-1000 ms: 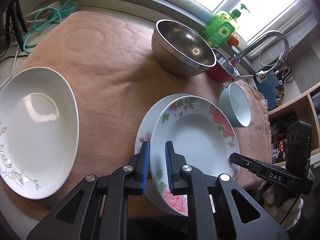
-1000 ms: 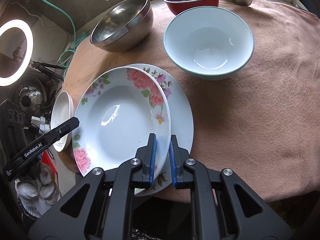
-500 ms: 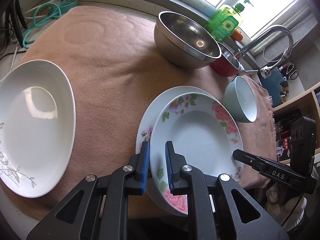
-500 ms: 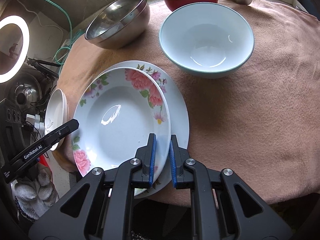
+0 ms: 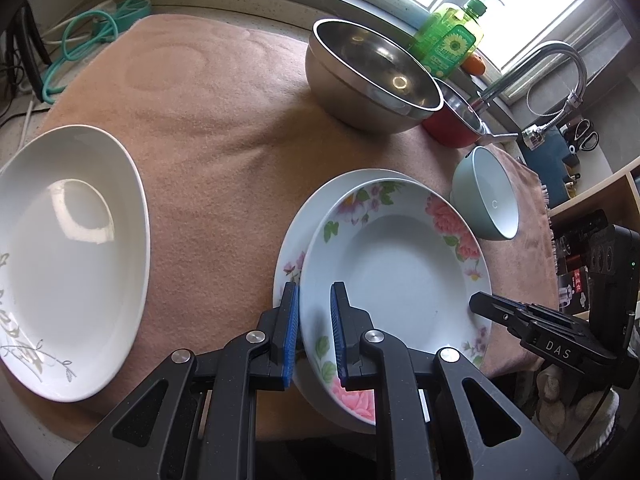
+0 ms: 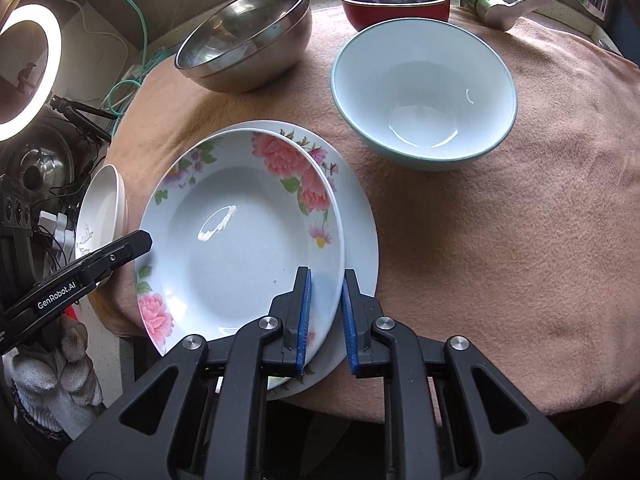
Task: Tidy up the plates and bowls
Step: 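Lower the rose plate onto the pink-flower plate and open the right tool, then move both tools toward the white plate with grey leaves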
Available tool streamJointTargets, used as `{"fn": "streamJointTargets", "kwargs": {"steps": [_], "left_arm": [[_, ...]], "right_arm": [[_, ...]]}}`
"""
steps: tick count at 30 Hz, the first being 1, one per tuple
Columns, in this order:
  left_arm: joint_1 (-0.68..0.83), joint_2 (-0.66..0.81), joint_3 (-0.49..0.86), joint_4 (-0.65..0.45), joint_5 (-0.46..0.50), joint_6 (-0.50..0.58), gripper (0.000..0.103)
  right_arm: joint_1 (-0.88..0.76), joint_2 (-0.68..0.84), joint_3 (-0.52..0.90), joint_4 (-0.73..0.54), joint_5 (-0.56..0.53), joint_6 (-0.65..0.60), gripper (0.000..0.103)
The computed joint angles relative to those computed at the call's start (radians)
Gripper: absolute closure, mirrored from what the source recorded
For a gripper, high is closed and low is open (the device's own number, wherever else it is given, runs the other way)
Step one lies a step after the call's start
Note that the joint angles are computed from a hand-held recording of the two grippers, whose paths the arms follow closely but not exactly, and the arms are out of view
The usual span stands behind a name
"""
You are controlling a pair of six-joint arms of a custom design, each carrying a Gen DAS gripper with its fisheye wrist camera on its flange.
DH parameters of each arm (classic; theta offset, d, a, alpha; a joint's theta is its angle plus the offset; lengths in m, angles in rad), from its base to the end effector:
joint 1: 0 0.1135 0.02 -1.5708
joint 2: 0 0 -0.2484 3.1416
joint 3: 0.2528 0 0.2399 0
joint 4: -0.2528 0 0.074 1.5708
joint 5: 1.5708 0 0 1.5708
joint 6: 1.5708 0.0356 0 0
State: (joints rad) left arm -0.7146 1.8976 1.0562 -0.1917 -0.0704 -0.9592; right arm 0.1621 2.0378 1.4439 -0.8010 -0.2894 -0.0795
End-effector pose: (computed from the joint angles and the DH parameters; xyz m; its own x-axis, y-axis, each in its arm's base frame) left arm 0.2701 -0.2310 0.1215 -0.8854 -0.3130 -0.3435 -0.1714 0.9070 -0.3846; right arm 0.3703 0.0708 0.1486 -0.9524 -0.2329 -0.1968 -0.2805 0.9222 0.2662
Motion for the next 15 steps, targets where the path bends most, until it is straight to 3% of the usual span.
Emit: {"fn": "streamJointTargets", "kwargs": {"steps": [8, 11, 13, 15], "left_arm": [[-0.011, 0.008, 0.031, -0.041, -0.022, 0.029, 0.087], [-0.012, -0.005, 0.024, -0.041, -0.032, 0.031, 0.087], [-0.014, -0.015, 0.023, -0.046, -0.045, 0.037, 0.085], [-0.015, -0.027, 0.016, -0.044, -0.048, 0.04, 0.085]], "right_arm": [[0.006, -0.027, -0.023, 0.021, 0.029, -0.013, 0.082], [0.017, -0.052, -0.033, 0.04, 0.041, -0.015, 0.07], [0.026, -0.072, -0.04, 0.056, 0.053, -0.018, 0.053], [0.036, -0.092, -0.045, 0.069, 0.065, -0.021, 0.052]]}}
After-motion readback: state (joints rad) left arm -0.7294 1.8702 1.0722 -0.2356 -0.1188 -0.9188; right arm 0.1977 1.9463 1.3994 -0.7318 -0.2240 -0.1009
